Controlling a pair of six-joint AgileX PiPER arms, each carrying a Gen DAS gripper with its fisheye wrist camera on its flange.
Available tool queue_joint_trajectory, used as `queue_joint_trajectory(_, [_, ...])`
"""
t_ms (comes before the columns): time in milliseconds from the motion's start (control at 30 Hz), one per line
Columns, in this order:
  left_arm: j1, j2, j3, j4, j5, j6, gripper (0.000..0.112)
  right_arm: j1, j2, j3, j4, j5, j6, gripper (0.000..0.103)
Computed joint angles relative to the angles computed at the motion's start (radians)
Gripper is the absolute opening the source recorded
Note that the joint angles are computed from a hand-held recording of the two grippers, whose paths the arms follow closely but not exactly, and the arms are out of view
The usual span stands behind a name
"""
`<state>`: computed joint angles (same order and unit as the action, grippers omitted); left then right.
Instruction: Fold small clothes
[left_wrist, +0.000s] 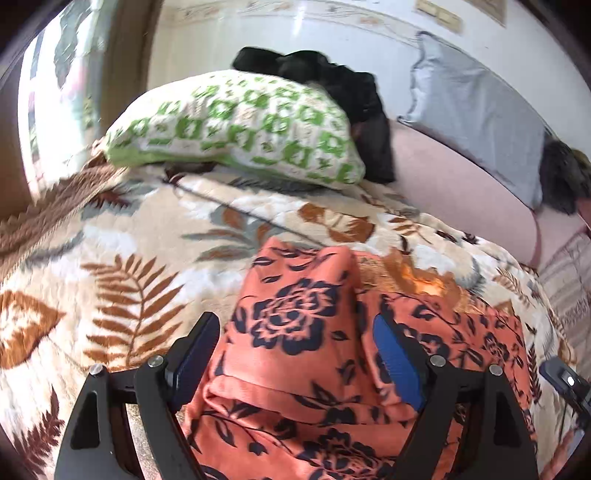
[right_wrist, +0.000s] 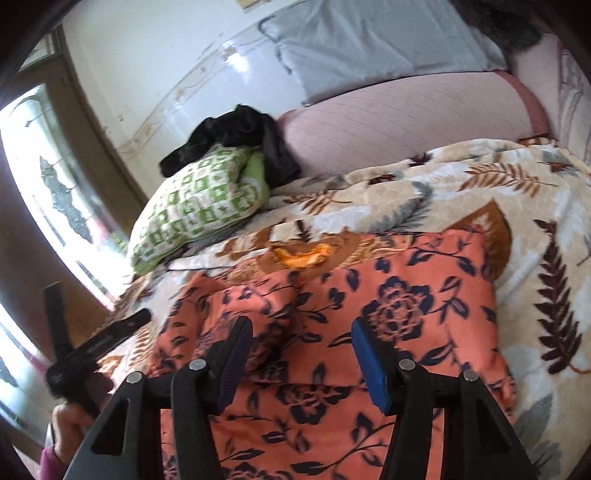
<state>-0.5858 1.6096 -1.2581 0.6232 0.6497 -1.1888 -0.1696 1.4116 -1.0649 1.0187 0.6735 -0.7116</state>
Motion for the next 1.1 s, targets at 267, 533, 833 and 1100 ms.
queue_joint_trajectory(267, [0.118,0.137,-0.057,-0.221,0.088,0.123,0.084,0.186,0.280,-0.136,0.172,0.072,0.155,0.059])
queue_joint_trajectory(533, [0.156,0.115,-0.038,-0.285,0.048,0.172,0.084,0.268,0.476,-0.315,0.174,-0.038,0.440,0.010])
queue_joint_trajectory(833, [0.134,0.111,-0.041,-0.223,0.074,0.111,0.084,-0.131,0.241,-0.076,0.515,0.019,0.206,0.010])
queue_joint_trajectory(1100, [0.010,0.155,-0.113,0.014,0.210,0.019,0.085,-0.513,0.357,0.180,0.588,0.412,0.137,0.061])
